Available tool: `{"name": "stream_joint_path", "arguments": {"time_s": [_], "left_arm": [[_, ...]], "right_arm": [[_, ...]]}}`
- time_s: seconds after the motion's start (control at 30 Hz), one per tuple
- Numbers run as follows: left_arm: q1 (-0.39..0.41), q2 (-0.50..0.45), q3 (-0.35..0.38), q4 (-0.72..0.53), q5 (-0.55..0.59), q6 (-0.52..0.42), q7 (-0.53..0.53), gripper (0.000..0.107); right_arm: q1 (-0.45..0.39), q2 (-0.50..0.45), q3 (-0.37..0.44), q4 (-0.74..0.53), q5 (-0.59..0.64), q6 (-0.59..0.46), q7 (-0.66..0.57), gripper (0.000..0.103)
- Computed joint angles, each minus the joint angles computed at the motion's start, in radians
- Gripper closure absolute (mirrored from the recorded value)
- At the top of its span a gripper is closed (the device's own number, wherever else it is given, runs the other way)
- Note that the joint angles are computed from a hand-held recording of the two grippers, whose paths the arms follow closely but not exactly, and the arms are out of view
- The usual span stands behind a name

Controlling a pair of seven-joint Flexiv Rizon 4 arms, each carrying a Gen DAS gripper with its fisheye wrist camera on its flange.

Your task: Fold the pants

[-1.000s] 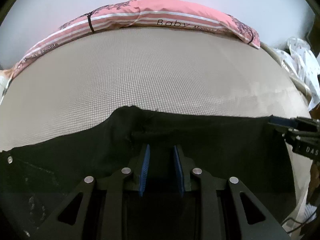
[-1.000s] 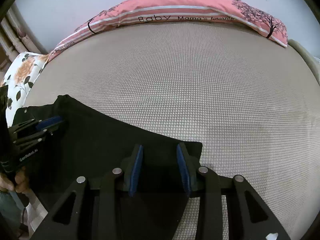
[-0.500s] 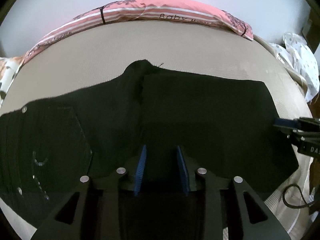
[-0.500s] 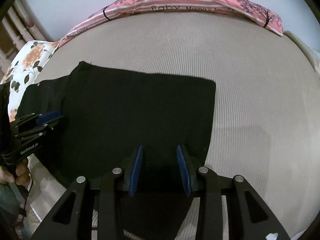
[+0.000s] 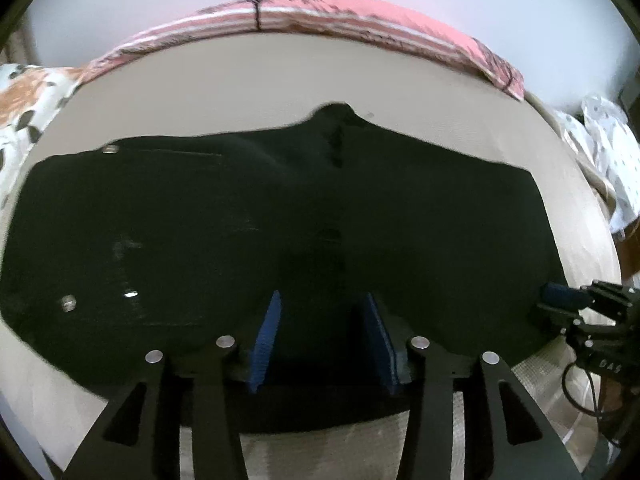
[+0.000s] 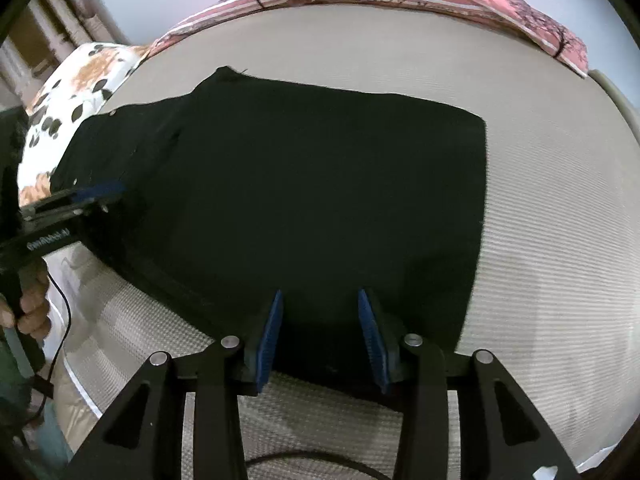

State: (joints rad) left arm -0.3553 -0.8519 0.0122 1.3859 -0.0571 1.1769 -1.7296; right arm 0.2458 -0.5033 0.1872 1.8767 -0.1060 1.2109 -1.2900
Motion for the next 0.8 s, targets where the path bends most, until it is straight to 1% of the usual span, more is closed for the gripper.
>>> {"name": "stream_joint_path", "arguments": {"time_s": [0.03, 0.1, 0.2, 0.3, 0.47, 0.53, 0.57, 0.63, 0.73, 0.8], "left_arm": [[-0.004, 0.013, 0.012, 0.017, 0.006, 0.015, -0.012, 0.057], [-0.007, 0.031, 0.027, 0.038, 0.012, 0.031, -0.034, 0.055], [0.008, 0.067, 0.033, 0.093, 0.006, 0.077, -0.067, 0.055], [0.033, 0.104, 0.033, 0.151, -0.018, 0.111, -0.106, 0.054], [0.1, 0.167, -0.003, 0.256, -0.078, 0.158, -0.132, 0.054], [0.125, 0.186, -0.016, 0.287, -0.096, 0.175, -0.128, 0.054], [0.136, 0.197, -0.018, 0.307, -0.104, 0.187, -0.128, 0.054], [0.138, 0.209, -0.003, 0.323, -0.116, 0.182, -0.146, 0.054], [0.214, 0.223, -0.079, 0.368, -0.188, 0.201, -0.127, 0.053], [0.276, 0.229, -0.146, 0.403, -0.252, 0.225, -0.103, 0.053]], "right_arm": [[0.004, 0.0, -0.003, -0.001, -0.003, -0.001, 0.004, 0.064], [0.003, -0.002, 0.006, -0.007, 0.003, -0.009, 0.0, 0.064], [-0.009, -0.012, 0.033, -0.028, 0.028, -0.025, -0.025, 0.064], [0.008, -0.019, 0.03, -0.038, 0.026, -0.029, -0.03, 0.064], [0.019, -0.053, 0.055, -0.094, 0.039, -0.054, -0.07, 0.064], [0.031, -0.062, 0.052, -0.108, 0.035, -0.062, -0.08, 0.063], [0.038, -0.066, 0.049, -0.115, 0.031, -0.066, -0.083, 0.062], [0.027, -0.079, 0.069, -0.145, 0.051, -0.09, -0.107, 0.057], [0.006, -0.096, 0.101, -0.189, 0.106, -0.116, -0.139, 0.055], [-0.007, -0.108, 0.119, -0.219, 0.147, -0.132, -0.158, 0.054]]}}
